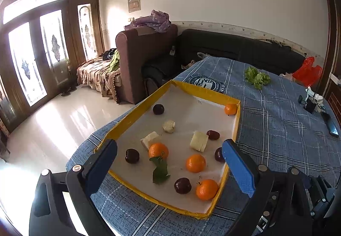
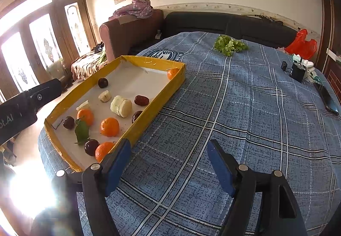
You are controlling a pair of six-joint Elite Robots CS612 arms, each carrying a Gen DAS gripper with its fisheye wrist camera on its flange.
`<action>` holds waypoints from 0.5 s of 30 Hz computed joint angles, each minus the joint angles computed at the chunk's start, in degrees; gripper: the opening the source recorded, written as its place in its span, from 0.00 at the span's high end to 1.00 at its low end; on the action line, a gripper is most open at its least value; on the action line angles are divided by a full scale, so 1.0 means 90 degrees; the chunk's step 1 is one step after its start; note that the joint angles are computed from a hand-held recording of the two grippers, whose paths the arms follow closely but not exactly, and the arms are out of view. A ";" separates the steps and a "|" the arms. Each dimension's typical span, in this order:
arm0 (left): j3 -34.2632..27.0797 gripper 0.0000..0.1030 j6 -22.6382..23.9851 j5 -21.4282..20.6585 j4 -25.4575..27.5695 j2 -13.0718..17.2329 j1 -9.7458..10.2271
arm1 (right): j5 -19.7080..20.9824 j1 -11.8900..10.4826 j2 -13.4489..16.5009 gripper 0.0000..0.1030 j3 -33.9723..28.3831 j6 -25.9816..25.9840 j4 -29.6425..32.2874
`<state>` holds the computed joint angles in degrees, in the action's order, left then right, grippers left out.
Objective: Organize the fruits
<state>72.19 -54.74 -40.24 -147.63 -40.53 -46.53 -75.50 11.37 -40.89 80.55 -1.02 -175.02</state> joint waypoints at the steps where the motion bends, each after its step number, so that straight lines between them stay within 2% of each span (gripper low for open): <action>1: 0.0002 0.04 -0.0005 -0.0020 0.0010 -0.0004 0.0001 | 0.0003 -0.0005 0.0002 0.23 -0.0001 0.0000 0.0002; 10: -0.0026 0.04 0.0018 -0.0018 0.0045 0.0010 -0.0021 | -0.0140 -0.0026 -0.0006 0.22 0.0036 0.0016 -0.0032; 15: 0.0026 0.04 -0.0031 0.0008 -0.0007 -0.0011 -0.0026 | -0.0783 0.0039 -0.0034 0.21 0.0087 -0.0013 -0.0185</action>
<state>72.42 -55.02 -40.17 -147.69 -40.62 -46.76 -82.54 11.72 -41.20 81.33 -1.13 -176.69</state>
